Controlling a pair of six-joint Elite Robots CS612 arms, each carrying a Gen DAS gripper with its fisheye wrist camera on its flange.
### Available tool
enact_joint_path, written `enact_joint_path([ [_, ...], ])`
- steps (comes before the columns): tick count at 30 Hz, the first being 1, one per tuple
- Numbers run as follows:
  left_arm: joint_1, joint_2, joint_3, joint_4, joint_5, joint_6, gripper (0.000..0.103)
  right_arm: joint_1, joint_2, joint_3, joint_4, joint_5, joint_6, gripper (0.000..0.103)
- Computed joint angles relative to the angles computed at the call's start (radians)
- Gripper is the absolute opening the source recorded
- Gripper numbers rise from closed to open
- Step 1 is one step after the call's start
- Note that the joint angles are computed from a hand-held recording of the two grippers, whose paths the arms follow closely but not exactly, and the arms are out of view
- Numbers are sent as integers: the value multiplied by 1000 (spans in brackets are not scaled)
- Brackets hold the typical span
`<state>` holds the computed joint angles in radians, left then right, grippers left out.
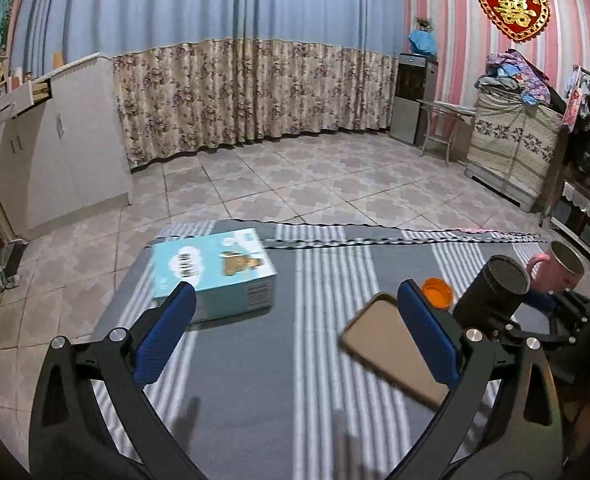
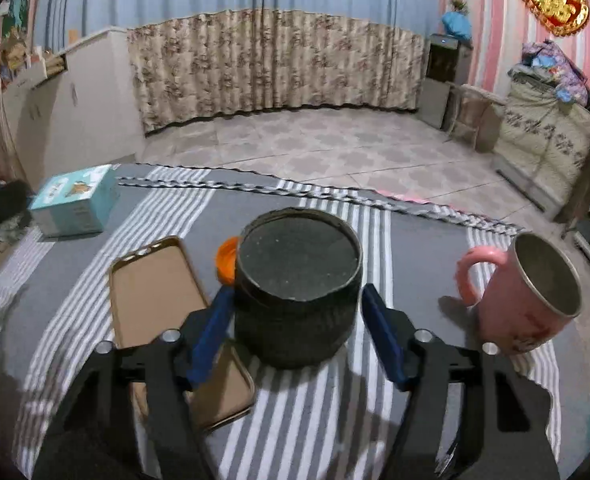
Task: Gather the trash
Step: 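Grasp the black cylindrical container with the right gripper while the left gripper grasps the small orange bowl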
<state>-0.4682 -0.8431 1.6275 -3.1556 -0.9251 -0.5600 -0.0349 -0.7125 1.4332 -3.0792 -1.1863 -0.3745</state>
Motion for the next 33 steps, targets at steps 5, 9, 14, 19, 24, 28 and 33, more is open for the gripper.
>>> enact_joint_path([
  [5, -8, 36, -60, 23, -46, 24, 97, -40, -28, 32, -26, 57, 37, 64],
  [9, -13, 72, -122, 63, -99, 40, 97, -79, -51, 51, -33, 63, 37, 64],
  [14, -16, 122, -203, 130, -153, 38, 93, -124, -73, 73, -15, 69, 31, 64],
  [19, -17, 168, -291, 249, -171, 42, 85, -153, -84, 88, -36, 68, 14, 64],
  [24, -5, 198, -361, 369, -212, 33, 70, -174, -79, 83, -33, 68, 25, 64],
  [28, 3, 213, -398, 433, -246, 24, 57, -186, -71, 70, -26, 79, 52, 64],
  [33, 1, 212, -397, 426, -235, 23, 39, -194, -66, 69, -33, 82, 74, 64],
])
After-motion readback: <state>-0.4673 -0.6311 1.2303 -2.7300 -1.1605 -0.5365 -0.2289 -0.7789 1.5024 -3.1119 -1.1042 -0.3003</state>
